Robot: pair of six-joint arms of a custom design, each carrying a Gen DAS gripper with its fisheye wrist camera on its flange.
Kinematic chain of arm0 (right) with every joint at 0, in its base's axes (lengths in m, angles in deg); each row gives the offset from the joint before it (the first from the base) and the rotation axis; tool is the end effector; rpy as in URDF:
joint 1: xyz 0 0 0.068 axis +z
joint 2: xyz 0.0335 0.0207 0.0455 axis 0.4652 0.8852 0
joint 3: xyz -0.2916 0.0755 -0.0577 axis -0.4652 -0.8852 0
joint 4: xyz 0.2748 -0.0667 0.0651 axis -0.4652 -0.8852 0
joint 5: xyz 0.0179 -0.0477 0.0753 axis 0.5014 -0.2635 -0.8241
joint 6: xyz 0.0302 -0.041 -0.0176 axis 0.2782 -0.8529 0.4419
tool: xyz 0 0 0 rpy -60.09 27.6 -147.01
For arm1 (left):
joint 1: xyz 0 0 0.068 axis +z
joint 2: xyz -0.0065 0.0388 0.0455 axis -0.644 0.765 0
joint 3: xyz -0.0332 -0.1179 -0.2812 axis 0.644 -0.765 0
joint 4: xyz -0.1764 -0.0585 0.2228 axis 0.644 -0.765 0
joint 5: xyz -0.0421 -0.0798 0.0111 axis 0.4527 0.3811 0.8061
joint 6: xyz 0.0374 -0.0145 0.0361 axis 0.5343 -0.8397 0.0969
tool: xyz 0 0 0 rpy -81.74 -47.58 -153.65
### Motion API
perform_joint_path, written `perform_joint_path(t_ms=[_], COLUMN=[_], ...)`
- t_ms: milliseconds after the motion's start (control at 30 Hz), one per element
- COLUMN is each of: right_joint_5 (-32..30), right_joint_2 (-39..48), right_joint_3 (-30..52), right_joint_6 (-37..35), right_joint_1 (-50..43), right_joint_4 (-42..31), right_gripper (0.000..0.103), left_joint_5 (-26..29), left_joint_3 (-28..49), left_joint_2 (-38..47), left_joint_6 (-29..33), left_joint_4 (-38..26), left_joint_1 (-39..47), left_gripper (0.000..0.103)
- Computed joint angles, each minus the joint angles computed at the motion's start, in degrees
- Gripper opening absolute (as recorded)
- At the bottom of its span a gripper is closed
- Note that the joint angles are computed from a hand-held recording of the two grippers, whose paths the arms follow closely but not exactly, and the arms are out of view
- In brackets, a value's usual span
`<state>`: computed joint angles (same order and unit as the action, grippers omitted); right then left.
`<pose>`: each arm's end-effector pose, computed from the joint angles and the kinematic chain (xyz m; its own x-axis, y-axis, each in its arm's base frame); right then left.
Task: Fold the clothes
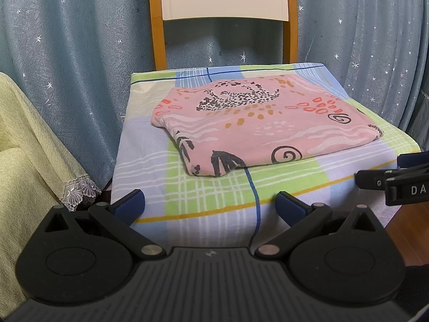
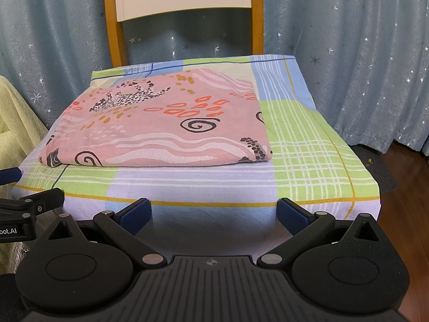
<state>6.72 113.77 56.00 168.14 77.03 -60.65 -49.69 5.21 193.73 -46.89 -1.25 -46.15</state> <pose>0.2131 0.2089 0.1094 -0.5271 0.4605 -0.7142 0.6129 0.7882 0.0559 0.3913 -0.0600 0.0414 -0.3827 0.4870 -0.7851 0.7510 0.6590 0.0426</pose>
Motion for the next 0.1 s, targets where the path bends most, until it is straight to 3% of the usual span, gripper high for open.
perform_joint_path(t_ms=[100], right_joint_5=[0.1], right_joint_2=[0.1], right_joint_3=[0.0], right_joint_6=[0.1], right_joint_1=[0.1], right_joint_4=[-0.1], right_gripper=[0.103], left_joint_5=[0.0], left_joint_3=[0.0], left_joint_2=[0.0], left_joint_6=[-0.1], left_joint_4=[0.1], left_joint_1=[0.0], left_gripper=[0.103])
